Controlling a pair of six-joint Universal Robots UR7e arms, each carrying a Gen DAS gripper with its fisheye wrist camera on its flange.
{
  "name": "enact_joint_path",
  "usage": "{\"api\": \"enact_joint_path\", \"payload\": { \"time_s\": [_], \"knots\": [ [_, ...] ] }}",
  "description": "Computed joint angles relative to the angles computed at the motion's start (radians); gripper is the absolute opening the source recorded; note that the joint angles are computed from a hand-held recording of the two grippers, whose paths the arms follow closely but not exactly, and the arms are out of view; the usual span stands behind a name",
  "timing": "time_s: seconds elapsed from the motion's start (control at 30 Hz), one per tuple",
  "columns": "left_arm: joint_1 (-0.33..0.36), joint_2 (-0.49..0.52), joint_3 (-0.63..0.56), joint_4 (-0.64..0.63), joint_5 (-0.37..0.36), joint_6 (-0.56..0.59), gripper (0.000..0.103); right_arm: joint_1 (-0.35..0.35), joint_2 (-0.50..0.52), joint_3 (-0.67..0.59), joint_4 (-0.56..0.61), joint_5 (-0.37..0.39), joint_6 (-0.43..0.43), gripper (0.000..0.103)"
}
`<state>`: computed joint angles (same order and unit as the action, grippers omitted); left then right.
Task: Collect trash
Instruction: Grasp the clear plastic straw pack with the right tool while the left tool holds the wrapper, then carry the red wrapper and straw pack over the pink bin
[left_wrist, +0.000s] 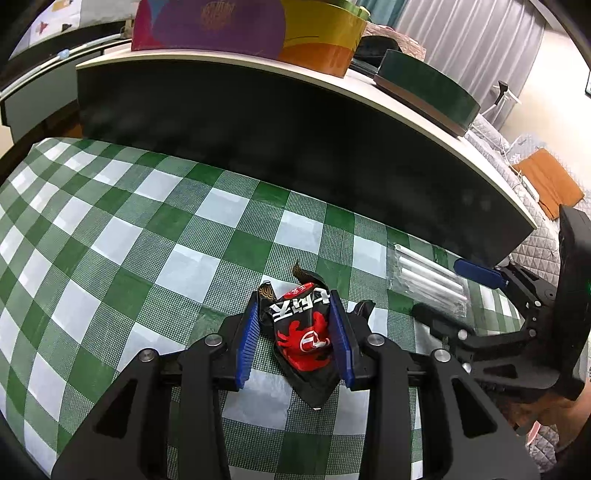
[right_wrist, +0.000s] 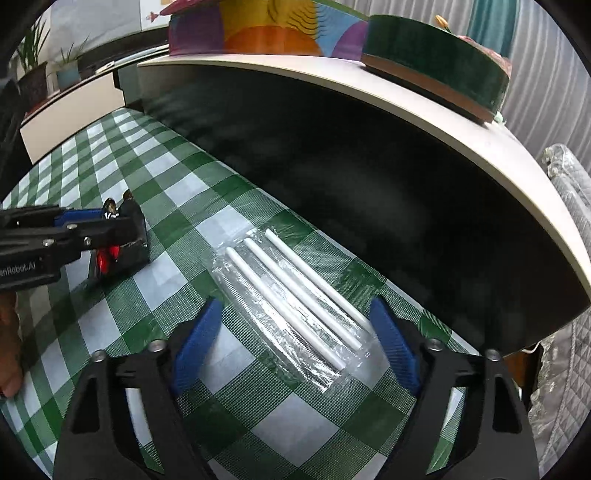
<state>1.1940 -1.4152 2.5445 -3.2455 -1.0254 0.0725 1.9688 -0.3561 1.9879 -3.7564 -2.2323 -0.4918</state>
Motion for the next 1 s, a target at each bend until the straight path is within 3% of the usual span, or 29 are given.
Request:
{"api": "enact_joint_path", "payload": {
  "time_s": [0.03, 0.1, 0.17, 0.27, 0.4, 0.6, 1.0],
  "knots": [
    [-0.002, 0.000, 0.001, -0.001, 0.003, -0.001, 0.035, -0.003, -0.005, 0.009, -0.007, 0.008, 0.005, 0.058],
    [-0.004, 0.001, 0.000, 0.001, 0.005, -0.006, 0.035, -0.007, -0.012, 0.020, -0.008, 0.021, 0.022, 0.032],
    [-0.008, 0.001, 0.000, 0.003, 0.008, -0.012, 0.035, -0.005, -0.015, 0.033, -0.019, 0.012, 0.039, 0.017],
    [-0.023, -0.003, 0.009, 0.004, 0.027, -0.023, 0.035, -0.008, -0.039, 0.076, -0.038, 0.028, 0.105, 0.006],
    [-0.048, -0.012, 0.024, 0.016, 0.051, -0.038, 0.034, 0.003, -0.063, 0.144, -0.103, 0.036, 0.194, 0.005],
    [-0.123, -0.046, 0.077, 0.022, 0.091, -0.061, 0.034, 0.059, -0.087, 0.240, -0.170, -0.010, 0.324, 0.005],
    [-0.328, -0.217, 0.220, 0.143, 0.161, -0.164, 0.034, 0.235, -0.147, 0.379, -0.148, -0.162, 0.548, 0.005]
  ]
}}
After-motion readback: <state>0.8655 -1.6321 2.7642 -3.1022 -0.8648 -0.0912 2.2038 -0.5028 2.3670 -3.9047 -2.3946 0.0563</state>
